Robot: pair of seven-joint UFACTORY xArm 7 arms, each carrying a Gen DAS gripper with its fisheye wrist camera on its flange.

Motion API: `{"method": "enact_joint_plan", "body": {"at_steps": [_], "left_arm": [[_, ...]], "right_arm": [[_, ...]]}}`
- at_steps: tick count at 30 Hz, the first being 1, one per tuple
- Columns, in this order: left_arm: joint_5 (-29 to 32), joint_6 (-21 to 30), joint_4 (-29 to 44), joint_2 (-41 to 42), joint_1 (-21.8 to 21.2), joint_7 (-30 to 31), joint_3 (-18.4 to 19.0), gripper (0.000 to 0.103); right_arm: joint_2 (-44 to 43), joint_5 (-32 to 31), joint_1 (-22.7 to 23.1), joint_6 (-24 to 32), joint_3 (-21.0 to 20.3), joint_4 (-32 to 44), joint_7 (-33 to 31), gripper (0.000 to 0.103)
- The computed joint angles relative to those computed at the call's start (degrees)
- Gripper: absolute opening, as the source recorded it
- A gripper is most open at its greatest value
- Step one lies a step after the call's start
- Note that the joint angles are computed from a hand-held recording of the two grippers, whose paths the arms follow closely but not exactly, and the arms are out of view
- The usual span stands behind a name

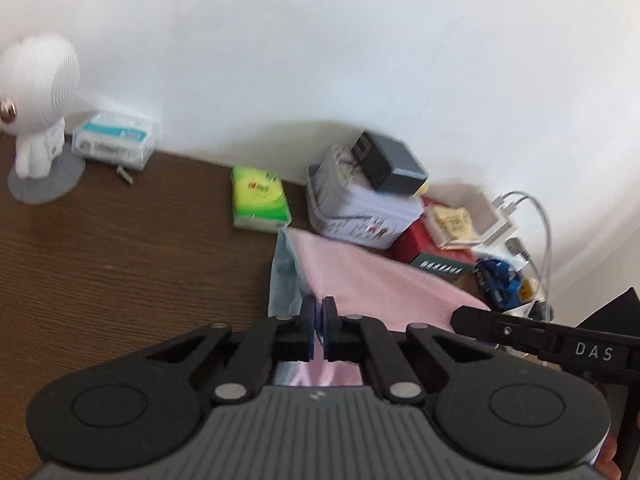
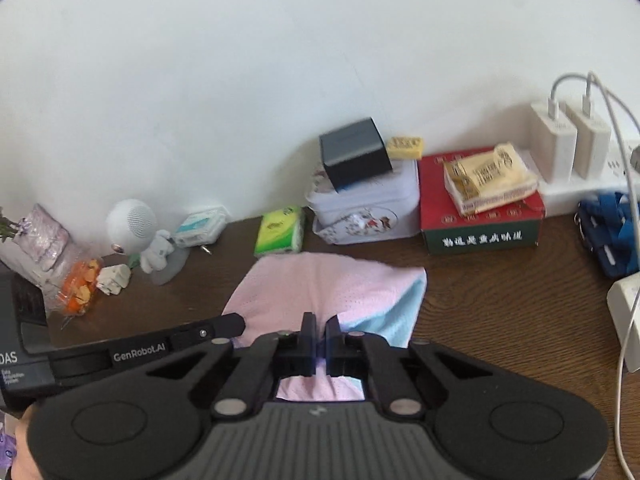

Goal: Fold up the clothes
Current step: 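Lift the pink garment with both grippers and shake it open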

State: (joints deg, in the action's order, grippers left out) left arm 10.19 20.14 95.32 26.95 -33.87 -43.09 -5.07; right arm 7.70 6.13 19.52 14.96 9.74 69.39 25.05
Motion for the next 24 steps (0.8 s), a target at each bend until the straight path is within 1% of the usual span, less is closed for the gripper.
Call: {"method": "enact_joint_plan", "body": {"at_steps": [2, 3, 6, 7, 9, 11, 15, 18, 20, 23, 24], "left_arm": [[3.4, -1.0, -2.4, -5.3, -2.2, -1.8, 1.8, 0.002], [6.1, -1.6, -3.7, -8.3, -3.6, -3.8, 2.8, 0.002], [17.3, -1.3, -5.6, -16.8, -7.4, -11.0, 4.4, 0.002], [21.4, -0.4, -5.6, -19.5, -8.5, -13.3, 4.2, 0.002], [29.0, 2.5, -4.7, -24.3, -9.9, -17.0, 2.7, 0.002], [36.6, 6.7, -4.2, -29.2, -10.6, -20.5, -0.2, 0.002], [46.6, 16.4, -0.7, -36.7, -10.8, -22.4, -8.6, 0.003], [49.6, 20.9, 0.6, -41.5, -10.1, -23.5, -14.4, 0.003], [51.2, 24.5, 2.4, -43.5, -9.4, -23.7, -18.9, 0.003], [55.6, 31.9, 6.2, -44.3, -6.9, -22.9, -27.9, 0.003], [56.2, 33.3, 7.1, -44.5, -6.2, -22.8, -30.1, 0.003]], "right_arm": [[-4.2, -2.9, 0.9, 0.2, -0.3, -1.2, 1.8, 0.003], [-6.5, -3.9, 1.2, 0.1, -0.2, -1.8, 2.5, 0.003], [-14.7, -11.6, 1.0, -0.7, 1.6, -3.8, 8.8, 0.003], [-17.4, -13.1, 0.6, -0.4, 2.5, -4.0, 10.0, 0.003], [-23.5, -15.8, -0.2, 1.0, 4.9, -3.6, 11.5, 0.002], [-29.2, -17.5, -0.8, 2.9, 7.2, -2.4, 11.6, 0.003], [-39.4, -18.7, -2.0, 7.5, 11.7, 1.8, 10.3, 0.002], [-45.1, -18.1, -3.4, 10.5, 14.9, 5.0, 9.9, 0.002], [-47.7, -17.9, -5.1, 13.2, 17.6, 8.7, 9.5, 0.002], [-50.1, -17.7, -8.7, 16.6, 22.0, 14.2, 9.0, 0.002], [-50.9, -17.6, -9.8, 17.6, 23.1, 15.9, 8.7, 0.002]]}}
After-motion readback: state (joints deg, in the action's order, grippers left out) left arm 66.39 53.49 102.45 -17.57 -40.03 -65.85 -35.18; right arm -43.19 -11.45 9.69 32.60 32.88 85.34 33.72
